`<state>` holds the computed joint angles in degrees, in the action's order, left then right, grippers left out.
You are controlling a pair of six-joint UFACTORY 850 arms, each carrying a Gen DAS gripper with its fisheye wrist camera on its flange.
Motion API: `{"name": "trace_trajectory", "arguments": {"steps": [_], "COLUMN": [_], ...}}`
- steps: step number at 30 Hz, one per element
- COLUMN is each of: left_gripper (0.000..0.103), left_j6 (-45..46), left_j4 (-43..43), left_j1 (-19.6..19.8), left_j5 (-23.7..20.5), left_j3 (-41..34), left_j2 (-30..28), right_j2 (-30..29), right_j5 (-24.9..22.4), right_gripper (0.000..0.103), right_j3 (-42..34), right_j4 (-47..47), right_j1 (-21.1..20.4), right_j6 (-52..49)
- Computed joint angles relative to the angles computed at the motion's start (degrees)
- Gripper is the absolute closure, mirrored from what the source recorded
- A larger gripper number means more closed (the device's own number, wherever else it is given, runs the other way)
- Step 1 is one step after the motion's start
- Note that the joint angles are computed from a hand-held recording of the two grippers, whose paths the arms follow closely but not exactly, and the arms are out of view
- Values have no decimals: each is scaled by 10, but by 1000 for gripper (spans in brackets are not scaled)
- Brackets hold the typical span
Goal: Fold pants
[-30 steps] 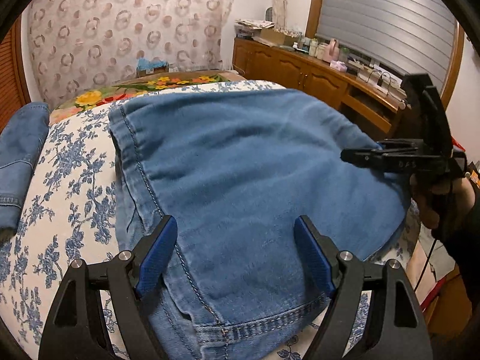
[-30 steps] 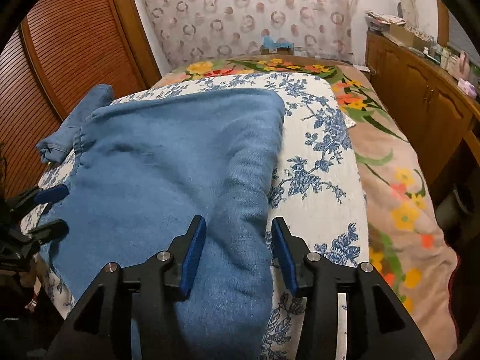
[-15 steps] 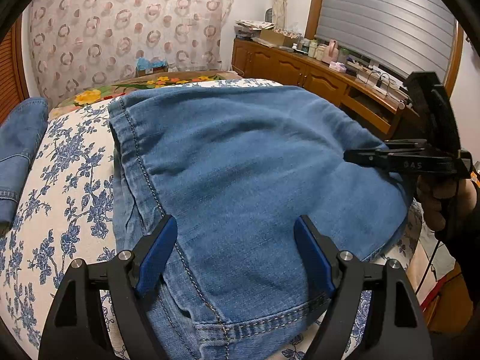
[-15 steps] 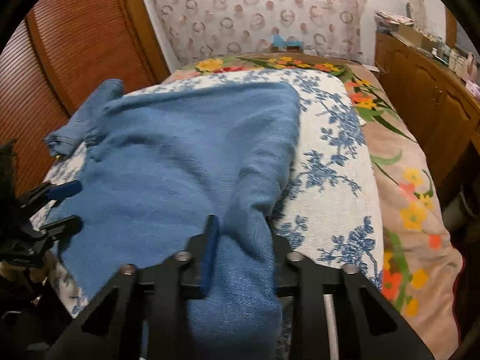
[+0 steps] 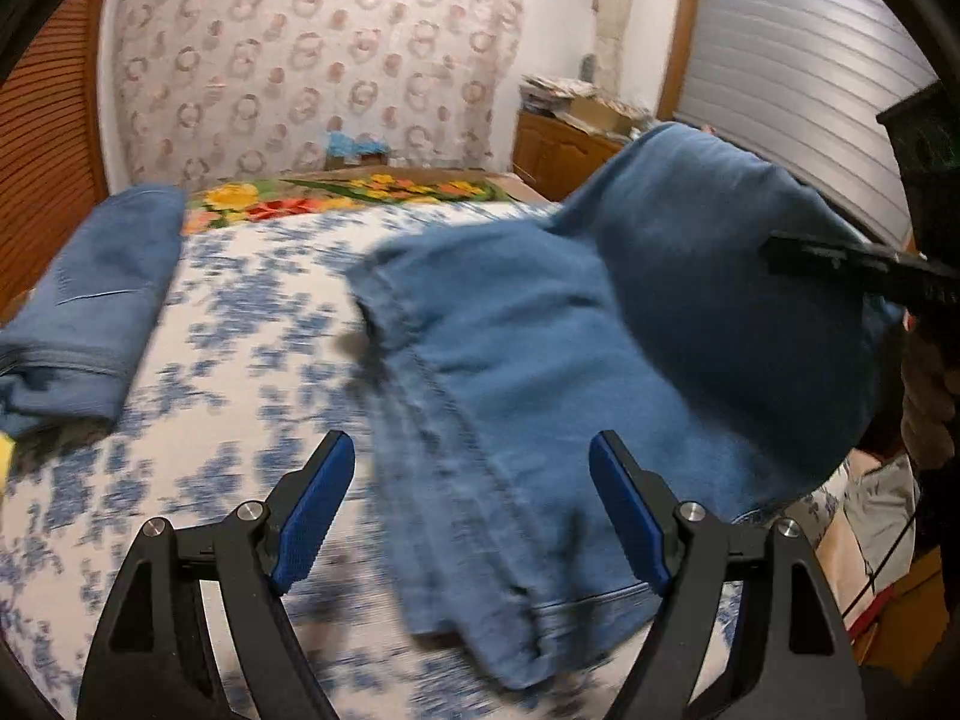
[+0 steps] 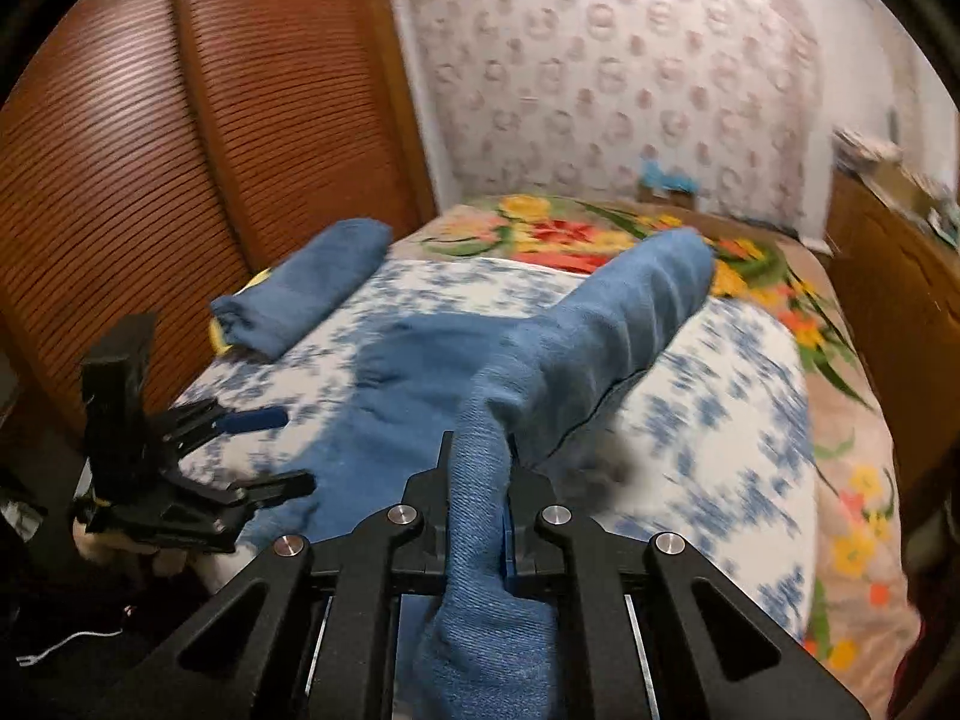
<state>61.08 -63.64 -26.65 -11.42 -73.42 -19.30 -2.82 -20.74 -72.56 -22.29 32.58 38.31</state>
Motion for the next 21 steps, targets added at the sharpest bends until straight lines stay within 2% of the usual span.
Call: {"name": "trace_trajectory", "arguments": {"steps": [7,17,21], "left_gripper": [22,22,22], "left_j6": [99,149,148], "left_j4": [-119,-183,-183], "left_j1": [48,84,89], "left_j5": [22,30,28], "left_j3": [48,65,64], "left_j2": [37,45,43], "right_j2": [-82,-216,-234], "right_j5": [-12,-54,-65], "right_gripper": [93,93,84], "right_j3": [-92,-223,-253], "right_j4": [71,193,275], "right_j1": [29,47,38], "right_j6": [-97,-199,-268]}}
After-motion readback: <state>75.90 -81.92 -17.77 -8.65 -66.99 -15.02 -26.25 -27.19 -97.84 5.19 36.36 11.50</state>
